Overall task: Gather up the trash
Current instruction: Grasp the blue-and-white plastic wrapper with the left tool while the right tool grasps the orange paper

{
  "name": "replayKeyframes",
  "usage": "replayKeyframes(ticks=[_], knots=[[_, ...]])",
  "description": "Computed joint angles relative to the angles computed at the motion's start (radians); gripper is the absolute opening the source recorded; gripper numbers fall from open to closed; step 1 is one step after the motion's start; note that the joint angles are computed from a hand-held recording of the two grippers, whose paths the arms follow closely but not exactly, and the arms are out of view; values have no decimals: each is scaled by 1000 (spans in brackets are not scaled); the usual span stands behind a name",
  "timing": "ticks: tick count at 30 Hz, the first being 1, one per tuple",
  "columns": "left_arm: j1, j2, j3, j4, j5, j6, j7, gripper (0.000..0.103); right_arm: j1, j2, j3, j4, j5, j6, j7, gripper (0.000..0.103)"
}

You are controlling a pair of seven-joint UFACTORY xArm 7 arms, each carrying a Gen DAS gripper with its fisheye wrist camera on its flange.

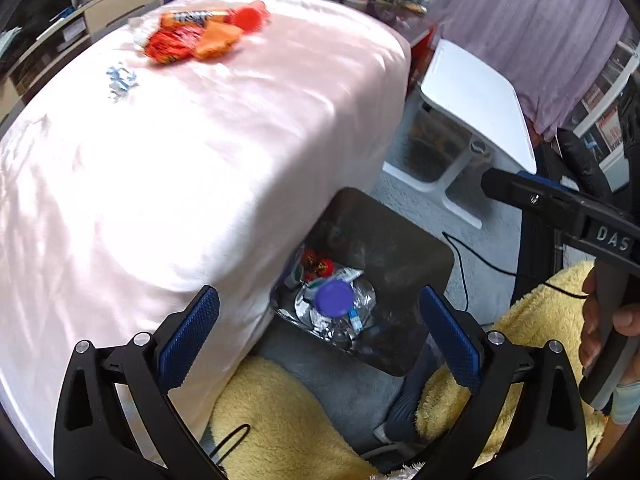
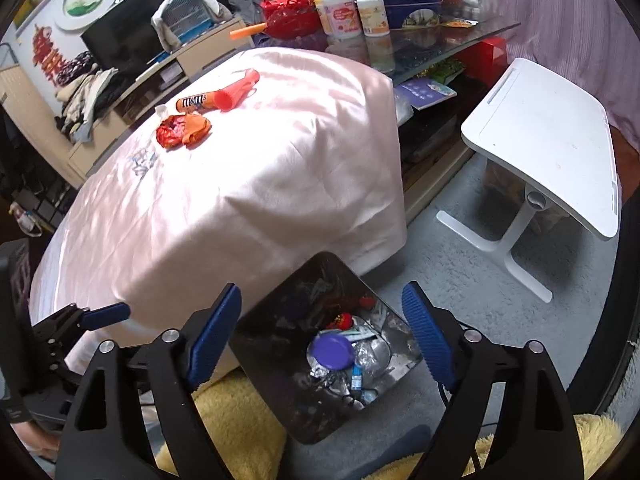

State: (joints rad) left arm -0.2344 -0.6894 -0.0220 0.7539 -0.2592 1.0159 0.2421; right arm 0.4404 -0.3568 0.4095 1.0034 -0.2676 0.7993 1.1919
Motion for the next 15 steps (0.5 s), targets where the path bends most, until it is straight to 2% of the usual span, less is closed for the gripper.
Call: replayKeyframes(ticks=[8, 15], knots=[[66, 31, 55, 86, 22, -1, 14, 95, 0, 119, -7, 135, -58, -9, -40, 85], [148, 140, 74, 167, 89, -51, 25, 95, 47, 307, -54, 327, -121, -9, -84, 85]])
